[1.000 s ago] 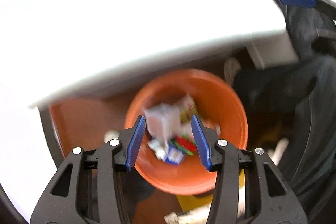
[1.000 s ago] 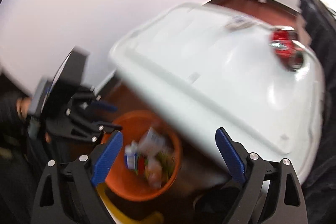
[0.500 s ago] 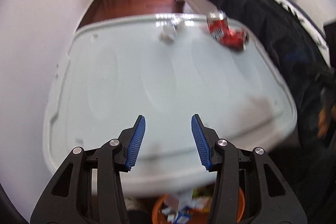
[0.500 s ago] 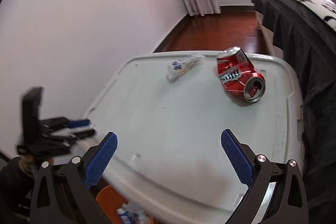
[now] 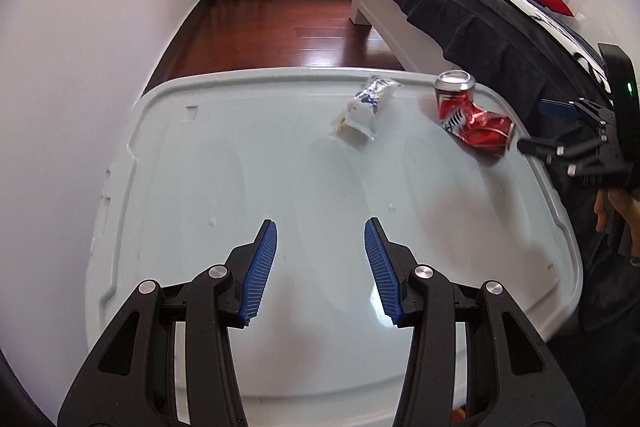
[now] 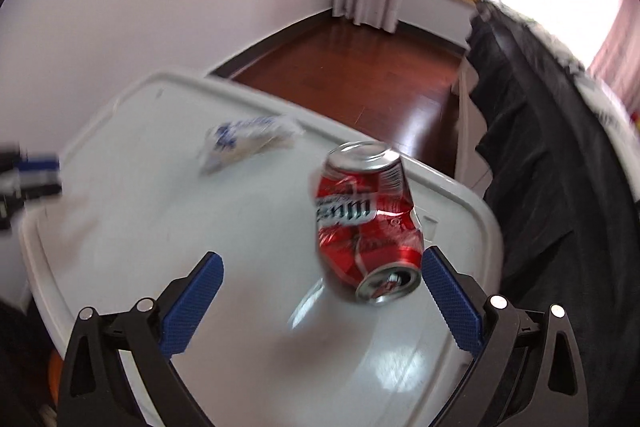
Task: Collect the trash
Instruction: 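Grasp the crushed red can with the right gripper and lift it, then grasp the white bread wrapper with the left gripper while the right holds the can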
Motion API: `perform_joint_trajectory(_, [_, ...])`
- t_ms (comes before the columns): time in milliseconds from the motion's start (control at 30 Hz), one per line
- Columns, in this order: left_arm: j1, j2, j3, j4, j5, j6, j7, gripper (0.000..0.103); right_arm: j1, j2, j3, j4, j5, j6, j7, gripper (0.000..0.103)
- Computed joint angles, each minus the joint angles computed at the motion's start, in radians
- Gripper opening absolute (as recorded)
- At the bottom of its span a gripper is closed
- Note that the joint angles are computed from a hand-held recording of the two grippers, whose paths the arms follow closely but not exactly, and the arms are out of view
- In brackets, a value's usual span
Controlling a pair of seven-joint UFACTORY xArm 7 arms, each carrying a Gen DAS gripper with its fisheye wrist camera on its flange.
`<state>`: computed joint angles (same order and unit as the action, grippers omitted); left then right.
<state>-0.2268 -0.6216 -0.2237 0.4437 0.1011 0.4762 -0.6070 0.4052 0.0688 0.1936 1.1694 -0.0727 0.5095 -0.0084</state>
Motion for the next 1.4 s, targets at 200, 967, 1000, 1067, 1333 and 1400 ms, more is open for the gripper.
perform_joint_trajectory(200, [0.037, 0.082, 0.006, 0.035, 0.029, -0.047, 0.007, 0.046, -0.018, 0.134, -0.011, 0.142, 0.041, 0.034, -0.067, 0.098])
perform_joint_trajectory(967, [0.060, 0.218, 0.025, 0.076, 0.058, -0.126, 0.031, 0.046, -0.069, 0.615, 0.012, 0.782, 0.236, 0.435, -0.471, 0.098])
perform_joint_trajectory(1000, [0.060, 0.222, 0.026, 0.077, 0.058, -0.129, 0.031, 0.046, -0.074, 0.630, 0.019, 0.801, 0.251, 0.450, -0.487, 0.098])
perform_joint_trajectory(1067, [0.061, 0.228, 0.024, 0.079, 0.060, -0.131, 0.029, 0.046, -0.068, 0.653, 0.011, 0.830, 0.248, 0.474, -0.505, 0.098])
perform_joint_trajectory(1333, [0.092, 0.253, 0.018, 0.090, 0.105, -0.132, 0.005, 0.046, -0.076, 0.634, 0.013, 0.754, 0.281, 0.418, -0.542, 0.088])
perform_joint_trajectory(1400, [0.096, 0.257, 0.021, 0.092, 0.112, -0.136, 0.004, 0.046, -0.083, 0.622, 0.013, 0.735, 0.299, 0.407, -0.524, 0.087])
